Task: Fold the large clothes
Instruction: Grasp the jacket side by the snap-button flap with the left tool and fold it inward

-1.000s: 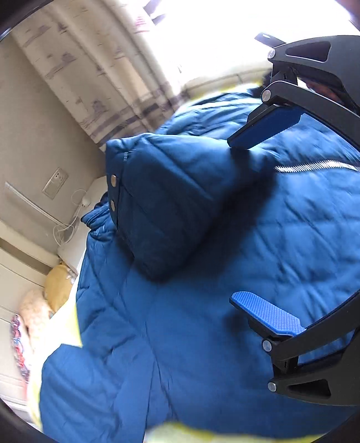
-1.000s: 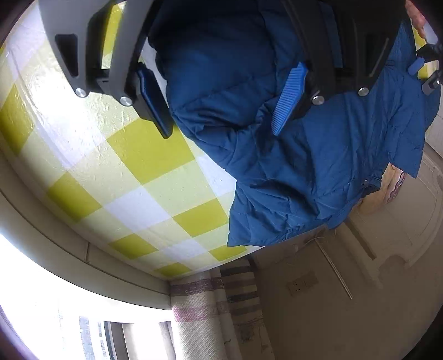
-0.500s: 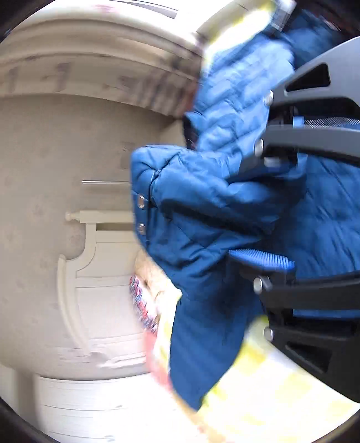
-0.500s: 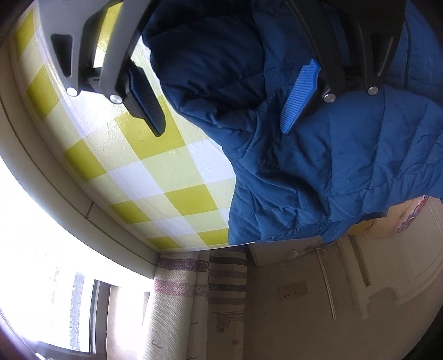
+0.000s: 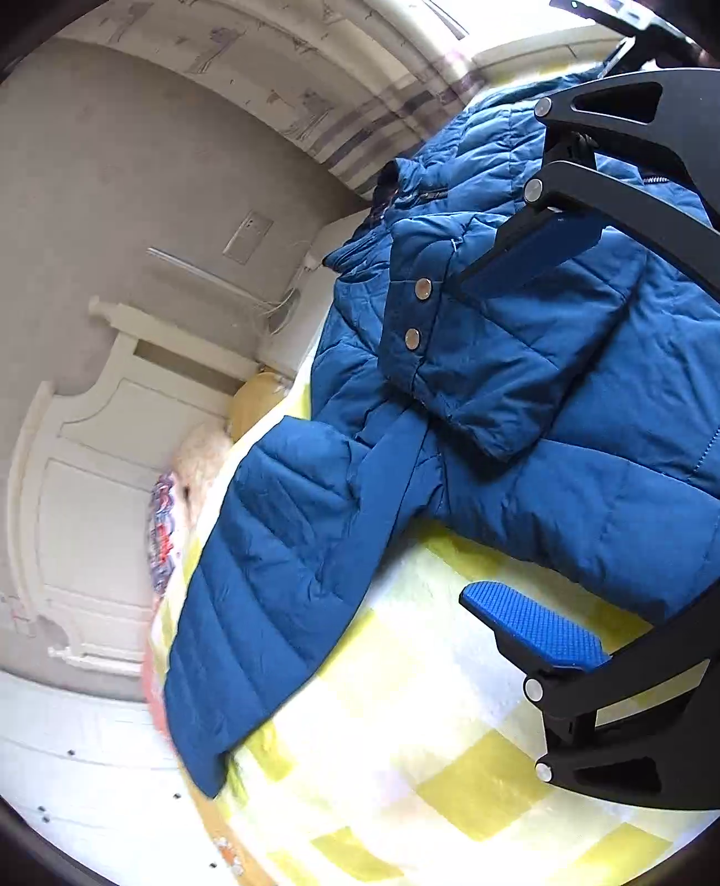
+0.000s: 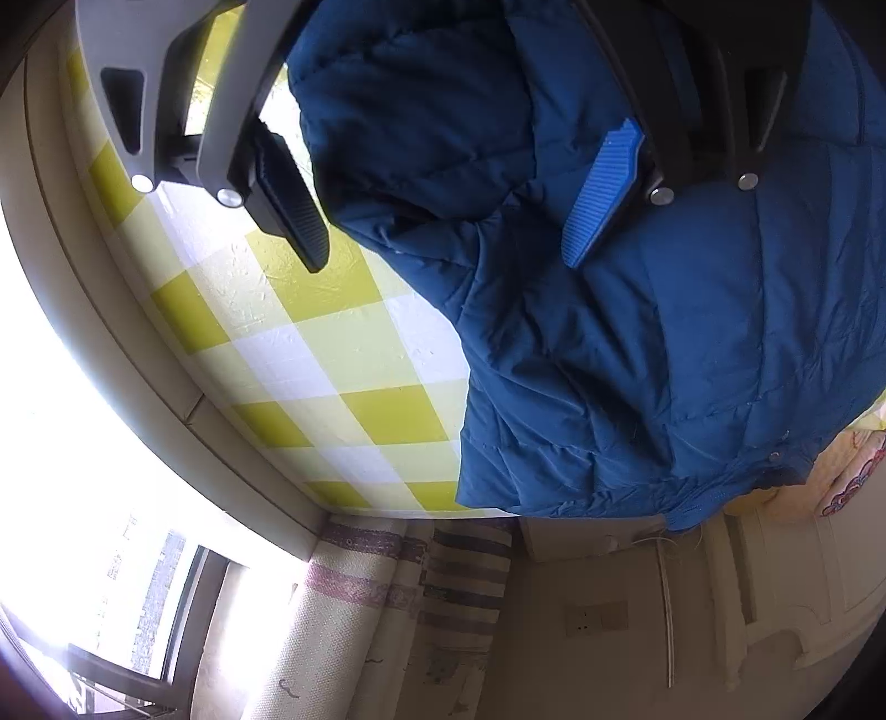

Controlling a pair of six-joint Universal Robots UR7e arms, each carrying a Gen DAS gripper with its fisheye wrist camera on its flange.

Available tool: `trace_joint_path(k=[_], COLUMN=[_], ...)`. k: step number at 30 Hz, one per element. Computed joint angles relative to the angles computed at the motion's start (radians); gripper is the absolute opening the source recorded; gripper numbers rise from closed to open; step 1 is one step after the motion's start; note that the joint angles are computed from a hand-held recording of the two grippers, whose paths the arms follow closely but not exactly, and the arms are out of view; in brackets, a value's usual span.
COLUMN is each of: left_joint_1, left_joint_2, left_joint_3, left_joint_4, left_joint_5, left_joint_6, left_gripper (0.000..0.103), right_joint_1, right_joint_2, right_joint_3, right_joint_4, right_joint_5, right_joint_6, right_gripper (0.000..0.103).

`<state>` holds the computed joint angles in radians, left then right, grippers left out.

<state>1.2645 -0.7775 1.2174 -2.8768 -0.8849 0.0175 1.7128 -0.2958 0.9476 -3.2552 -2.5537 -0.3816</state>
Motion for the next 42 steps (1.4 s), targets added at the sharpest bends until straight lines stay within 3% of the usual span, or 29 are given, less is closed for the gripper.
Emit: trace_joint_path(k=[3, 5, 6, 8, 9, 10, 12, 13, 16, 18, 20, 22, 24, 25, 27, 30, 34, 37, 40, 41, 42], left_joint_1=[0.037, 0.062, 0.058, 0.031, 0.021, 0.009, -0.008, -0.011, -0.041, -0.034, -0.002, 0.033, 0.074, 0.087, 0.087, 0.081, 0.085, 0.103, 0.105, 0.101, 0.09], left_joint_2=[0.04, 0.083, 0.114, 0.142, 0.149, 0.15, 0.126, 0.1, 0.058, 0.026, -0.021, -0.081, -0.082, -0.063, -0.03, 0.021, 0.064, 0.02, -0.041, -0.052, -0.05], left_joint_3=[-0.14, -0.238, -0.277, -0.265, -0.243, -0.211, -0.134, -0.085, -0.01, 0.027, 0.058, 0.069, 0.009, -0.027, -0.061, -0.108, -0.193, -0.149, -0.035, -0.023, -0.028], left_joint_4=[0.249, 0.395, 0.421, 0.358, 0.301, 0.229, 0.062, -0.042, -0.323, -0.339, -0.188, 0.021, 0.226, 0.285, 0.317, 0.301, 0.365, 0.351, 0.209, 0.215, 0.237], left_joint_5=[-0.044, -0.11, -0.097, 0.008, 0.048, 0.108, 0.167, 0.166, 0.283, 0.309, 0.186, -0.023, -0.222, -0.275, -0.287, -0.252, -0.267, -0.385, -0.457, -0.465, -0.431], left_joint_6=[-0.122, -0.156, -0.13, 0.008, 0.069, 0.125, 0.204, 0.242, 0.342, 0.317, 0.223, 0.089, -0.053, -0.092, -0.114, -0.138, -0.23, -0.268, -0.217, -0.187, -0.172], left_gripper=[0.094, 0.092, 0.09, 0.081, 0.064, 0.056, 0.011, 0.001, 0.0, 0.0, 0.0, 0.001, 0.001, 0.002, 0.007, 0.007, 0.007, 0.007, 0.008, 0.017, 0.068], right_joint_1=[0.0, 0.0, 0.001, 0.0, 0.0, -0.001, -0.002, -0.001, -0.001, -0.003, -0.005, -0.006, -0.005, -0.004, -0.003, -0.002, -0.002, -0.003, -0.004, -0.004, -0.005], right_joint_2=[0.0, 0.002, 0.002, 0.003, 0.002, 0.002, 0.002, 0.003, 0.002, 0.0, -0.005, -0.008, -0.005, -0.002, 0.003, 0.006, 0.006, 0.004, 0.002, 0.0, -0.003], right_joint_3=[0.0, -0.002, -0.004, -0.005, -0.006, -0.005, -0.006, -0.007, -0.007, -0.005, 0.001, 0.006, 0.002, 0.0, -0.008, -0.011, -0.01, -0.007, -0.003, -0.001, 0.003], right_joint_4=[-0.005, -0.004, -0.001, 0.003, 0.006, 0.007, 0.006, 0.006, 0.012, 0.019, 0.025, 0.026, 0.019, 0.014, 0.01, 0.012, 0.011, 0.01, 0.017, 0.02, 0.021], right_joint_5=[-0.002, -0.006, -0.007, -0.01, -0.01, -0.009, -0.007, -0.01, -0.01, -0.009, -0.003, 0.002, -0.002, -0.005, -0.012, -0.016, -0.013, -0.011, -0.007, -0.005, -0.003], right_joint_6=[-0.002, -0.002, -0.001, 0.001, 0.003, 0.004, 0.003, 0.002, 0.007, 0.015, 0.026, 0.032, 0.026, 0.02, 0.013, 0.012, 0.013, 0.015, 0.024, 0.028, 0.031], right_gripper=[0.086, 0.087, 0.087, 0.087, 0.087, 0.087, 0.087, 0.087, 0.088, 0.088, 0.088, 0.089, 0.09, 0.09, 0.091, 0.091, 0.091, 0.091, 0.091, 0.091, 0.091])
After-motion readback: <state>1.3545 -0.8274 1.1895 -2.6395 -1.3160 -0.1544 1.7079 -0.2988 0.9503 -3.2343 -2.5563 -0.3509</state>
